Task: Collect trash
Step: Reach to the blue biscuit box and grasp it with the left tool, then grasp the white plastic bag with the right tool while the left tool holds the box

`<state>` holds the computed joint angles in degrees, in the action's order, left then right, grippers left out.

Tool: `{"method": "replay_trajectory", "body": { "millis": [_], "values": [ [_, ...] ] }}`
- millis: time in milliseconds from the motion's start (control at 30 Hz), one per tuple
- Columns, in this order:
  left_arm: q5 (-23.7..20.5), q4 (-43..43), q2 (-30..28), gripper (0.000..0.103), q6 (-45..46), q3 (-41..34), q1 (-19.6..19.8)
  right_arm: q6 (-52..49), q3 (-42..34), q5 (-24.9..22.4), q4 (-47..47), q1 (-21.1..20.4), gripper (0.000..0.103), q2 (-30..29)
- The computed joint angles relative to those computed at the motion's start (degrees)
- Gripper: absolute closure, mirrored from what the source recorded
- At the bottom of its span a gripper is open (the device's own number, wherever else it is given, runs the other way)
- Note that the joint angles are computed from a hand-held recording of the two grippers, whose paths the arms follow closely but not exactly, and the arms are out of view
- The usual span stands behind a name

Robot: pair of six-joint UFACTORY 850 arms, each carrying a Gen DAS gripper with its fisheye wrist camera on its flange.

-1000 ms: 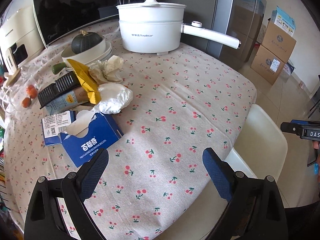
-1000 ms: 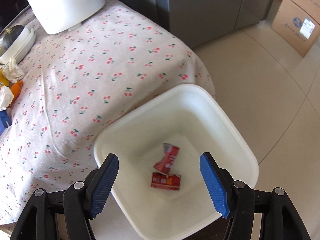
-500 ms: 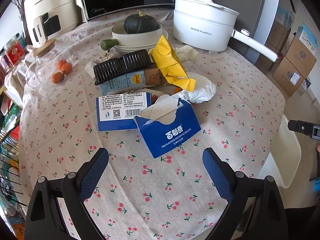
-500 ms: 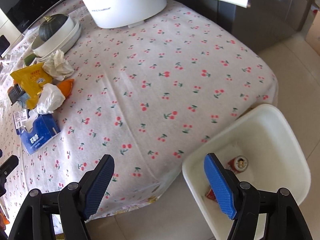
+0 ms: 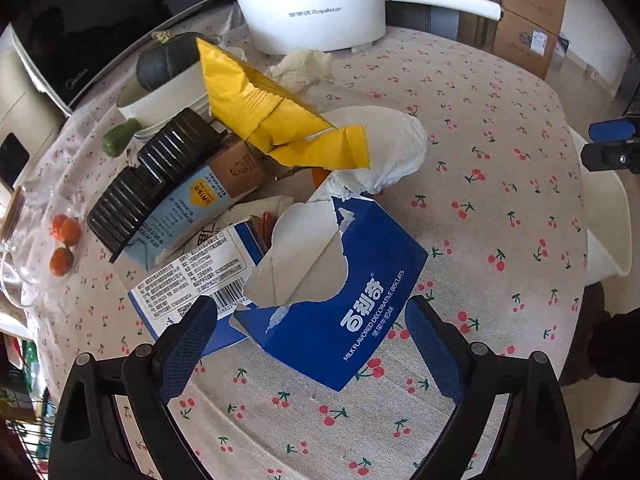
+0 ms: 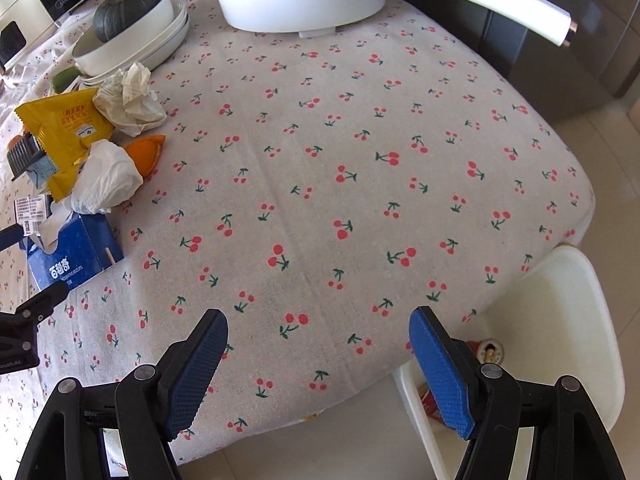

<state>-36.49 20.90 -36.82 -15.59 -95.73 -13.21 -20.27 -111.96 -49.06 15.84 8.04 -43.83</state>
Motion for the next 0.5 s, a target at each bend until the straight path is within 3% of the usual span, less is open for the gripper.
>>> {"method": "replay_trajectory", "body": {
  "millis": [167, 400, 500],
  "values": [
    [-2.6, 5.2, -2.8, 0.007, -1.4, -2.8, -1.2, -0.5, -1.4, -1.2, -0.9, 0.0, 0.024, -1.2],
    [-1.5, -0.7, -1.7, 0.014, -0.7, -2.1, -0.7, 0.3, -2.1, -1.6, -1.0, -0.3, 0.024, -1.8],
    [-2.4, -3.1, -0.9, 0.025, -0.3, -1.1, -0.8, -0.1, -1.2, -1.1, -0.6, -0.4, 0.024, -1.1]
  ]
}}
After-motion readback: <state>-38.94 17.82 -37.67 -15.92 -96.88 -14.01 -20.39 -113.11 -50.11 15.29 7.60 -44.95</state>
